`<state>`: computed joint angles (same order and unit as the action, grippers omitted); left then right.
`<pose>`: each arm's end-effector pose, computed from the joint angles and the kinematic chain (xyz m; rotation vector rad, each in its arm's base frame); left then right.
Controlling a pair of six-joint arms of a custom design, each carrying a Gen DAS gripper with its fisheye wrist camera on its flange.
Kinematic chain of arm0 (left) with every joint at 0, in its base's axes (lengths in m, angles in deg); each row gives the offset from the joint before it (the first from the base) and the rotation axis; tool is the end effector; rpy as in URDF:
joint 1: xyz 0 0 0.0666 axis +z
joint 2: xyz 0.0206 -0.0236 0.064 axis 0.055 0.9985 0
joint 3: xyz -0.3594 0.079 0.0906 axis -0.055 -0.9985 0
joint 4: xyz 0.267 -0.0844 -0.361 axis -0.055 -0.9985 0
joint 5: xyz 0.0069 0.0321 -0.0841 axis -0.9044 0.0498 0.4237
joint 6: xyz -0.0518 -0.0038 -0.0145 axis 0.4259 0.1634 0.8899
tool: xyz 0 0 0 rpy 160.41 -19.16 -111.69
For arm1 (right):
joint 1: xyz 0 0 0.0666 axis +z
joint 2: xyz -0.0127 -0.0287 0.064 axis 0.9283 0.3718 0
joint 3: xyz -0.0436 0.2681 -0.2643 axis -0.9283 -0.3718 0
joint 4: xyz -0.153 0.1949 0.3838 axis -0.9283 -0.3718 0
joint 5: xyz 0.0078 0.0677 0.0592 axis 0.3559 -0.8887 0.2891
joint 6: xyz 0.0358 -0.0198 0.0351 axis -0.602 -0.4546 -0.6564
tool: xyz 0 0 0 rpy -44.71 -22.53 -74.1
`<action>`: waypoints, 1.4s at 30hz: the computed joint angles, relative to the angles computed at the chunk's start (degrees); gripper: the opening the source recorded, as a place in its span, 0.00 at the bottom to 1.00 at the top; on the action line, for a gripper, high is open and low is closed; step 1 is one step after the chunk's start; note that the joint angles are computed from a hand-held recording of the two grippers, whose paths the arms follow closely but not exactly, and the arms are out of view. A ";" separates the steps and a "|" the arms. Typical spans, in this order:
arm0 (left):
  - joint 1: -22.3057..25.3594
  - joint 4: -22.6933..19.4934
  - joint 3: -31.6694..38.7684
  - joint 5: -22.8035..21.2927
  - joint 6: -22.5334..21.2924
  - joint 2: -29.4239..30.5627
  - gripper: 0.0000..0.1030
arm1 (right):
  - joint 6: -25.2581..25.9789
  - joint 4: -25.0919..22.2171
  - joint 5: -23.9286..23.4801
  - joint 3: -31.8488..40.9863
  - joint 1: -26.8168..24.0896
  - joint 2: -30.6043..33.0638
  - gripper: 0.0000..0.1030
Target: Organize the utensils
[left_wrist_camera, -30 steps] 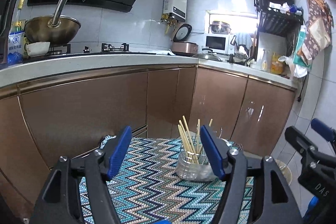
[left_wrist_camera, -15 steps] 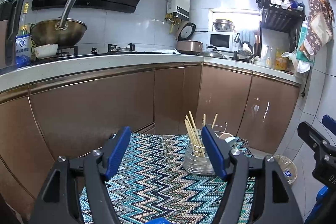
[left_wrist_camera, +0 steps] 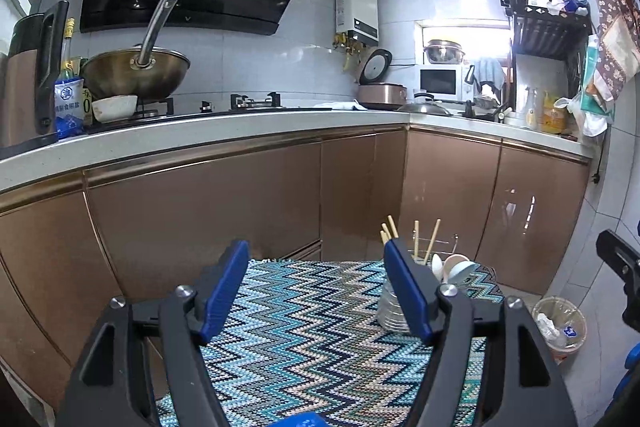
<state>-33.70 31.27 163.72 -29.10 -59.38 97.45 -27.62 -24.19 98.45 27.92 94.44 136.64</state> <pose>0.5675 -0.4119 0.5493 0.2761 1.8460 -0.2218 0.5140 0.2220 0.5644 0.4349 1.8108 -0.3627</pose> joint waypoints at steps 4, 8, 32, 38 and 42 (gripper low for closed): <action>0.27 0.24 -0.94 -0.59 -0.14 -0.64 0.66 | -0.49 -0.55 0.31 -0.25 -0.02 -0.18 1.00; 0.51 0.44 -2.07 -1.26 0.04 -1.43 0.66 | -0.95 -0.84 0.88 -0.58 0.06 -0.42 1.00; 2.47 1.04 -9.44 -2.25 1.95 -7.76 0.66 | -4.18 -4.97 6.37 -0.64 2.17 -1.40 1.00; 2.68 -0.69 -10.10 -2.13 1.92 -8.34 0.66 | -3.57 -5.31 7.28 -0.13 2.85 -1.28 1.00; 2.78 -0.47 -11.31 -1.85 2.05 -9.39 0.66 | -3.46 -5.64 8.02 -0.01 3.52 -1.32 1.00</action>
<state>-30.92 30.80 152.41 -30.95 -57.33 88.06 -31.08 -29.83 106.47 27.91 97.95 135.33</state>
